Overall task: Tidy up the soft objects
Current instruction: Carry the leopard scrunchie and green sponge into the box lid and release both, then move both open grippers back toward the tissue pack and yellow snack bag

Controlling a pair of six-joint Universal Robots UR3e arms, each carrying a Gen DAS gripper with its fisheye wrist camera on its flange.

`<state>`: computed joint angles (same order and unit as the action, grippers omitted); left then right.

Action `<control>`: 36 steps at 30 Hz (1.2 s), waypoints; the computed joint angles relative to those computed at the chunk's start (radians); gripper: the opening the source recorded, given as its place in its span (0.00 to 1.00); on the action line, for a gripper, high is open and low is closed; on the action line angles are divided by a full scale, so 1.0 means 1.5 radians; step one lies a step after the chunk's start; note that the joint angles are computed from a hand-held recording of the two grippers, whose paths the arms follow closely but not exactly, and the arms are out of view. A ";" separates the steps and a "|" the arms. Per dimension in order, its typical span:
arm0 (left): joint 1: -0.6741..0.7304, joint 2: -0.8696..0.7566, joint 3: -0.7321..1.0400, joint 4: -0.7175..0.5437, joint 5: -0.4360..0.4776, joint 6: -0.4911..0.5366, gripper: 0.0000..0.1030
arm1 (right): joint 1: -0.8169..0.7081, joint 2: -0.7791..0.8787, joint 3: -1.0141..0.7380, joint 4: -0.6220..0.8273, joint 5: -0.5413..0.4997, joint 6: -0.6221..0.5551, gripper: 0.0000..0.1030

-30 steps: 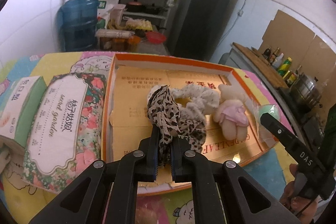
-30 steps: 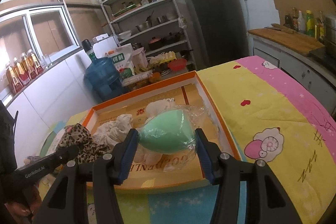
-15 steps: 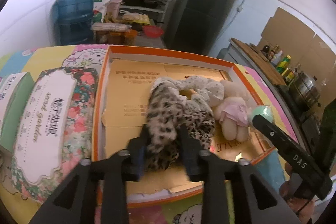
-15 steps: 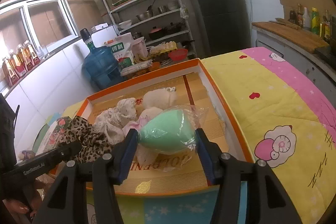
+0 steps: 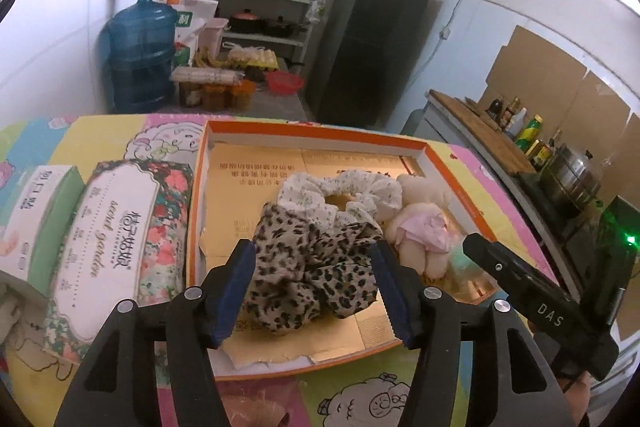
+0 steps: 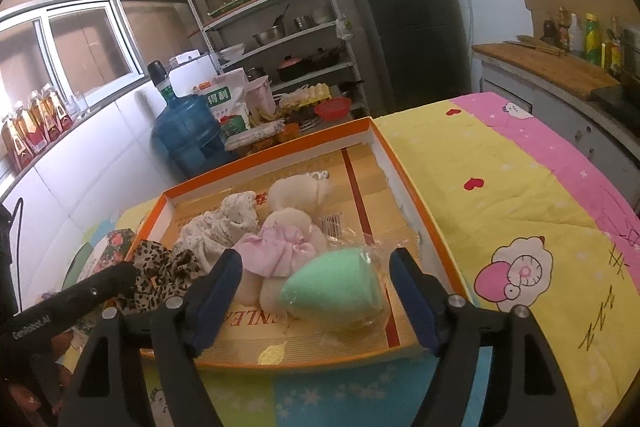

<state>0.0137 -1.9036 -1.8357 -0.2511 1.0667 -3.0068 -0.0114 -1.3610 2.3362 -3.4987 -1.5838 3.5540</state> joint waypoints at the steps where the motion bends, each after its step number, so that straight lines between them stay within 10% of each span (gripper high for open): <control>1: 0.002 0.007 -0.008 0.004 -0.001 0.001 0.60 | 0.002 -0.003 0.001 0.002 -0.001 0.002 0.74; 36: 0.285 0.382 -0.287 -0.076 -0.161 0.190 0.60 | 0.302 -0.040 -0.185 0.188 -0.277 0.061 0.73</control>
<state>0.4411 -1.3307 -2.2659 -0.3655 0.8247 -2.7211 0.4416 -1.4206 2.0589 -3.2164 -2.0000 3.6447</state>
